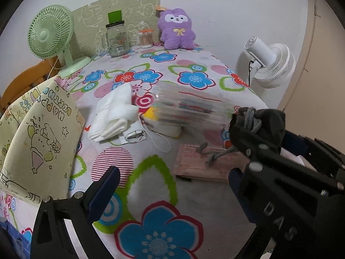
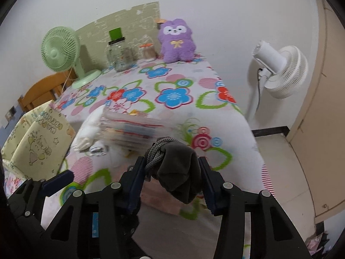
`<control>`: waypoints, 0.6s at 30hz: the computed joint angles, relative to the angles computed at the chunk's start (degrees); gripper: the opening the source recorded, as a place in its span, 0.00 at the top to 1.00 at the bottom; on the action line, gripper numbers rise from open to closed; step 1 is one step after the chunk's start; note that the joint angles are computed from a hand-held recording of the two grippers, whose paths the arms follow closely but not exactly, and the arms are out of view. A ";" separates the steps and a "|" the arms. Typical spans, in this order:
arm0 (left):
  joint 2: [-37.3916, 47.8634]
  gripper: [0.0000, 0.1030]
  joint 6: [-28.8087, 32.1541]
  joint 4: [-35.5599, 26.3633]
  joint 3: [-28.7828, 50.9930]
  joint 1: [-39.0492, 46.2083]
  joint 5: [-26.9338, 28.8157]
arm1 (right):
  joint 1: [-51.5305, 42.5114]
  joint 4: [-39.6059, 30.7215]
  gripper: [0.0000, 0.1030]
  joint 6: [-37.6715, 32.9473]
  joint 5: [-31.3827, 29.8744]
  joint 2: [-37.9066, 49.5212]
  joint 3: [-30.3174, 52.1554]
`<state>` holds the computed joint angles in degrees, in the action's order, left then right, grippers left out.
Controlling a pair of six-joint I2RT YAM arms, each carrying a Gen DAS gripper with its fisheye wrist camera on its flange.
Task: Organize soft objects
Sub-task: 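Grasp the grey sock with the right gripper, then lift the grey sock with the right gripper while the left gripper approaches the pink envelope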
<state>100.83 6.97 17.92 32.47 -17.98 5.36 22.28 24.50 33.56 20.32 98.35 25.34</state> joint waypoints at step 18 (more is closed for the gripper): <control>3.02 0.01 0.09 -1.22 1.29 0.31 0.39 | -3.20 1.29 0.50 -0.09 -3.17 6.17 2.15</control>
<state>103.85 7.06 16.70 33.75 -17.67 5.74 19.08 25.79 33.47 17.15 104.51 27.50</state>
